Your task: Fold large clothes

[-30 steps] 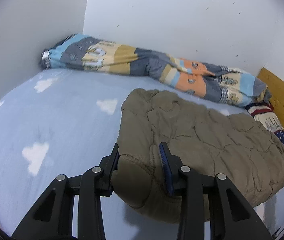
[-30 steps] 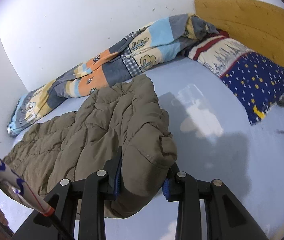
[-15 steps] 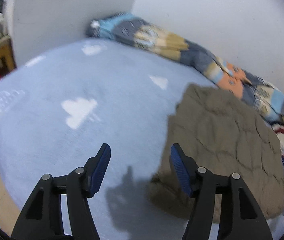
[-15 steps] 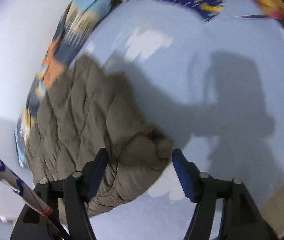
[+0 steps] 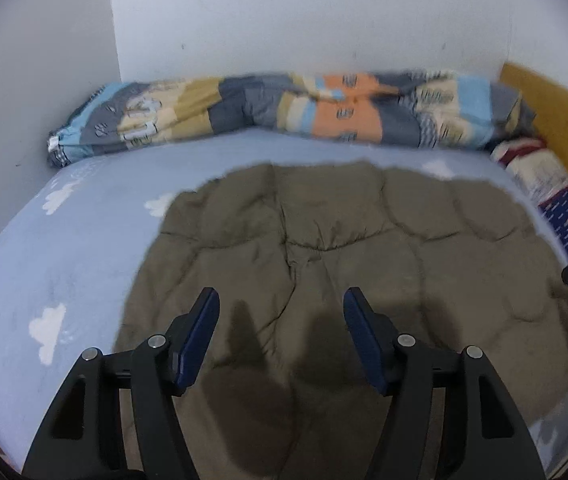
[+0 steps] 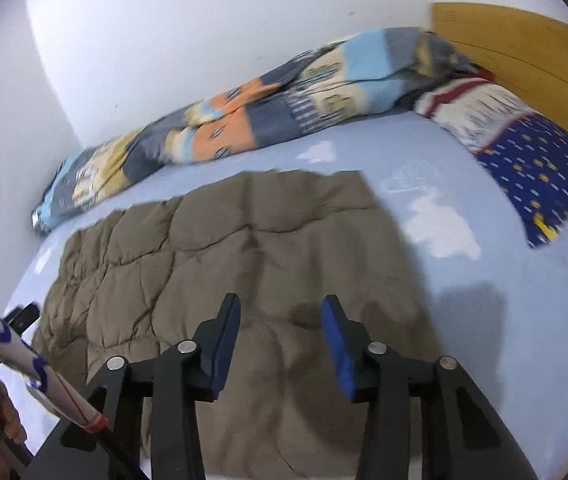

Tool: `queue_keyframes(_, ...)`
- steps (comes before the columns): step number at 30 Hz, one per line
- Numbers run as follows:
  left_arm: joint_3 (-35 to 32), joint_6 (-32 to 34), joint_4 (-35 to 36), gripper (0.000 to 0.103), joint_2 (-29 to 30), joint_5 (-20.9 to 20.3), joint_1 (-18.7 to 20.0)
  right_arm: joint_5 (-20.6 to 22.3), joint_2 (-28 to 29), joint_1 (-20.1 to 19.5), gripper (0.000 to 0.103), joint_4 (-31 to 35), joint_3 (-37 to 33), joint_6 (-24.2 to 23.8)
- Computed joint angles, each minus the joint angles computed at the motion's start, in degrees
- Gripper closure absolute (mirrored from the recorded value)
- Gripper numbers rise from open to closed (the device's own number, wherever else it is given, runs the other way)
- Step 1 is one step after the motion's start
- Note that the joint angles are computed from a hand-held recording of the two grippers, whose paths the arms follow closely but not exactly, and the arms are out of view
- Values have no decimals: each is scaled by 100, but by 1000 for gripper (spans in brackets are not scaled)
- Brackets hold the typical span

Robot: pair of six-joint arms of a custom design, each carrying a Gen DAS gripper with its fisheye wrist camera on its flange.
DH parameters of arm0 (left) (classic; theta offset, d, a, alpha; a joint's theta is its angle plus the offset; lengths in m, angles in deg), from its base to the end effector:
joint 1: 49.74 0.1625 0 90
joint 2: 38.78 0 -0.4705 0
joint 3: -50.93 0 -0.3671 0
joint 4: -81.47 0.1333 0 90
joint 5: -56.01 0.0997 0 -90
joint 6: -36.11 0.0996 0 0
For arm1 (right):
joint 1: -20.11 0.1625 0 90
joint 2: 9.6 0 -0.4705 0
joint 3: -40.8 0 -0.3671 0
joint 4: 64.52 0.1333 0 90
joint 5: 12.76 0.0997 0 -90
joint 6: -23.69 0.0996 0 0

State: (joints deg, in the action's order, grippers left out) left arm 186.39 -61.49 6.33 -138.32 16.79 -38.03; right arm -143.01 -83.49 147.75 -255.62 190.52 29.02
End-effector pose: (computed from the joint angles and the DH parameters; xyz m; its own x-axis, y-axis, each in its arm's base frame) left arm -0.1860 -0.2535 0.2941 -0.6745 -0.2252 -0.7031 0.3735 0.7175 -0.5880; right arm 0.2641 -0.2295 0.2324 -0.8208 -0.1801 0.5421 -0.4781 0.7360 -0.4793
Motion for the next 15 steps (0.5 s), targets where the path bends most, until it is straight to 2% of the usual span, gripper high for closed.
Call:
queue_keyframes(4, 123, 721, -912, 38, 105, -75, 739, 36, 530, -412, 57, -273, -143, -495)
queue_keyframes(5, 159, 842, -1083, 35, 90, -83, 840, 102, 614, -566, 57, -127, -209, -534)
queue_keyframes(8, 173, 1167, -1349, 33, 117, -133, 1076, -47, 849, -710, 56, 181, -276, -335)
queue_keyframes(11, 186, 1231, -1425, 33, 207, -113, 1141, -319, 1069, -681, 54, 403, -401, -156)
queue_keyframes(15, 207, 855, -1116, 33, 197, -21, 870, -679, 1242, -510, 53, 518, -510, 39)
